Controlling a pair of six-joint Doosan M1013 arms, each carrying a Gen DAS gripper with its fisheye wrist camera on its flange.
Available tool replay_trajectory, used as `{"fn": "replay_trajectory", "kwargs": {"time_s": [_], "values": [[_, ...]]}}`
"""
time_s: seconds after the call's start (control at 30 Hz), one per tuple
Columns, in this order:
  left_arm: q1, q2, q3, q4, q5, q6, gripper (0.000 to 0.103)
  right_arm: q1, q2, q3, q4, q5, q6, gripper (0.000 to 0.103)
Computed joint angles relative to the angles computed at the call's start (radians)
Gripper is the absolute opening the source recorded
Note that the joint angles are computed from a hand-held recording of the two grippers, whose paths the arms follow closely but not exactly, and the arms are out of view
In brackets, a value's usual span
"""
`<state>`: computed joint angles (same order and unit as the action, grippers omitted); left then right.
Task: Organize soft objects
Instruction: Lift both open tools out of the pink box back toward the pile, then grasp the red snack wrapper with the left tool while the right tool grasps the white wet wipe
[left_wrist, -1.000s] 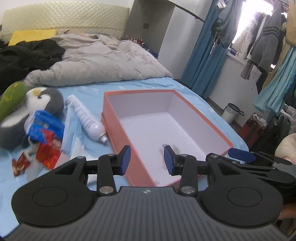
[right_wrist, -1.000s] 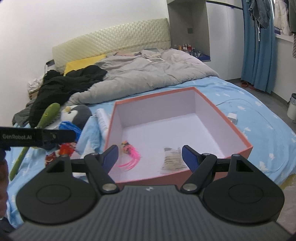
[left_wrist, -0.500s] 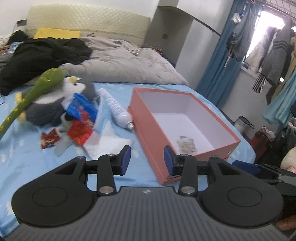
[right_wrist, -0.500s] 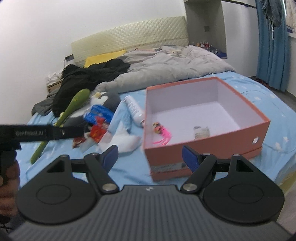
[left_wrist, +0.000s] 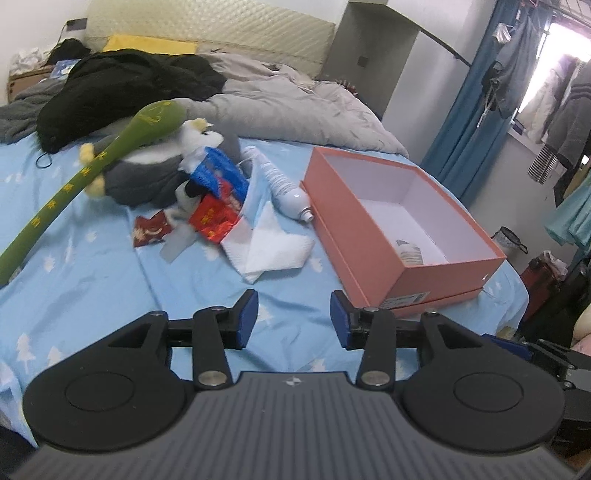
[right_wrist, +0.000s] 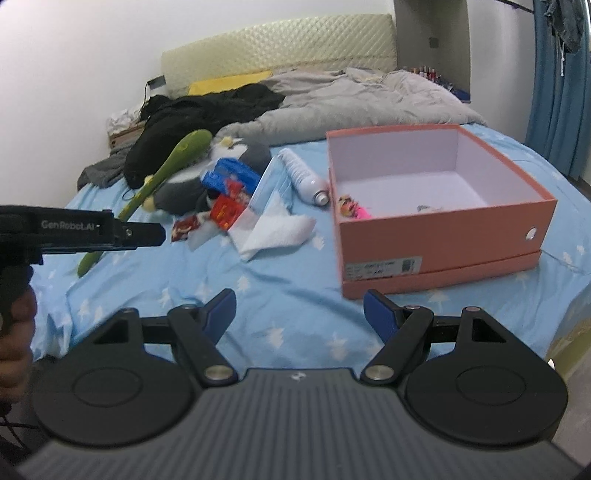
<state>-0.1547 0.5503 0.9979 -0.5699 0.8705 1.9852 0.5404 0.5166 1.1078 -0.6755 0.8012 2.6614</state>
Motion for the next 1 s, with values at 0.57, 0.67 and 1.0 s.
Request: {"fn": "replay_trajectory", "kwargs": {"time_s": [0.57,0.67,1.0], "values": [[0.019,0.086,-0.083,0.066,0.043,-0.092,0.052,-0.014,0.077,-0.093,0.086,-0.003,-0.084,0.078],[0.018,0.118,-0.122,0.092,0.052,-0.124,0.052,-0.020,0.097,-0.117,0.105,-0.017,-0.114,0.078],[0.019,0.232,-0.278,0.172,0.078,-0.199,0.052,-0.051,0.189,-0.235,0.201,-0.007,-0.247,0.078]]}}
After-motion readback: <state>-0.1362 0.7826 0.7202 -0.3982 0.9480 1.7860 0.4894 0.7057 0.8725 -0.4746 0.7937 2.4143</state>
